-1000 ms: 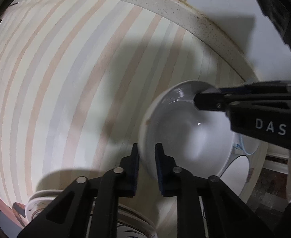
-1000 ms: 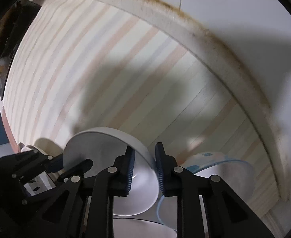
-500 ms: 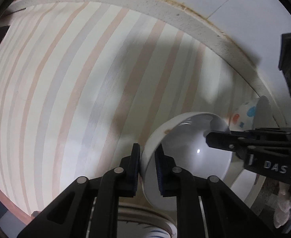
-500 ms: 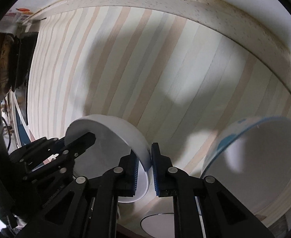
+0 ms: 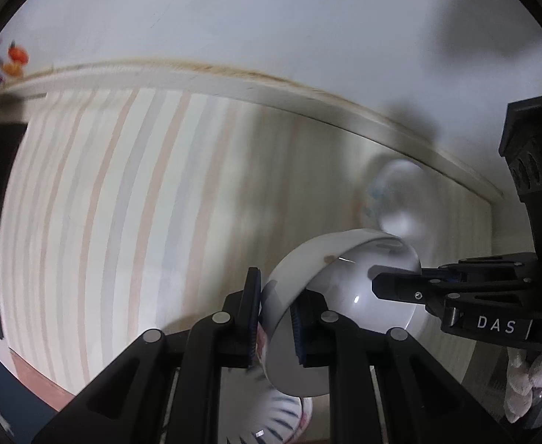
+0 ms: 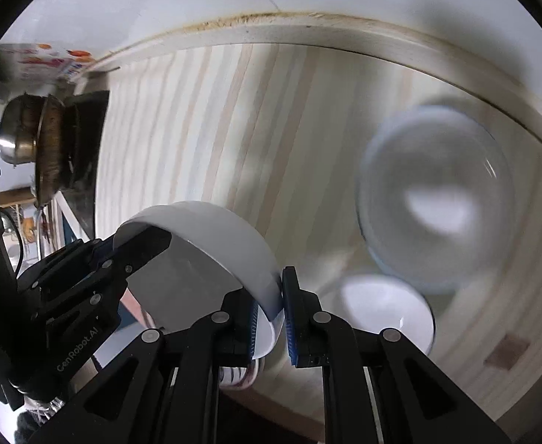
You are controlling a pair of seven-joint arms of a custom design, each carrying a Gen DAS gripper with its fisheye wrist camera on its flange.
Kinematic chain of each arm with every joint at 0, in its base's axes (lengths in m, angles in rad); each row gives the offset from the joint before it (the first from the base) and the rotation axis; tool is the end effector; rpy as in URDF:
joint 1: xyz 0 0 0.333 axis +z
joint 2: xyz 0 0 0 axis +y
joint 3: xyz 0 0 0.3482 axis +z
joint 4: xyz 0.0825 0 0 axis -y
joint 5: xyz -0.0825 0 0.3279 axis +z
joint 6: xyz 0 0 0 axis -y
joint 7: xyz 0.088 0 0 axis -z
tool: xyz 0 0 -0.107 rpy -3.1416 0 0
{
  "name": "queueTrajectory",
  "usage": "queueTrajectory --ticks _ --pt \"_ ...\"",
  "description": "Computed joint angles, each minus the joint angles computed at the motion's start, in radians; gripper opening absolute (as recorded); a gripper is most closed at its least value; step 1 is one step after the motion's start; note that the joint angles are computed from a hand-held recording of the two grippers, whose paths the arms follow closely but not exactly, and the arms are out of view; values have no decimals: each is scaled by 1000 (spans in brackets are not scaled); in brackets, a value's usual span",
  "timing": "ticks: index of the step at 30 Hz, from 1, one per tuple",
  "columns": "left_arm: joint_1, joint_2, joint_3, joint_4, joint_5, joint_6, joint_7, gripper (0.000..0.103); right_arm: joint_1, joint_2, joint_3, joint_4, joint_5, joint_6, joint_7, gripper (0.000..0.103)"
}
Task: Organize plates and bowls
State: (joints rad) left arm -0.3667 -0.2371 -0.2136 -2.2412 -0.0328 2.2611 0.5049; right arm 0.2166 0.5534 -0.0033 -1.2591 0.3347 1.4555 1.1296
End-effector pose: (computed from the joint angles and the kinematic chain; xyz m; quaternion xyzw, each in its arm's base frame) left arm 0.3666 -0.2509 0.5443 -0.8539 0.5049 -0.1260 0.0065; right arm 0.6152 0.1729 0.4627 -0.8658 0.4386 0.2400 0.0205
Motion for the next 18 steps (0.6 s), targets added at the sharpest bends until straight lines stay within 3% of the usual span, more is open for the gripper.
queueTrajectory --ticks 6,11,18 --pt "-62 52 -67 104 19 -55 1 13 -53 -233 -33 -309 17 81 -32 14" --pt "-121 123 -110 133 -22 -26 20 13 -109 -401 -62 -591 1 158 -53 14" --pt "-167 254 -153 164 -92 16 93 13 -191 -477 -89 -833 -50 235 -67 14"
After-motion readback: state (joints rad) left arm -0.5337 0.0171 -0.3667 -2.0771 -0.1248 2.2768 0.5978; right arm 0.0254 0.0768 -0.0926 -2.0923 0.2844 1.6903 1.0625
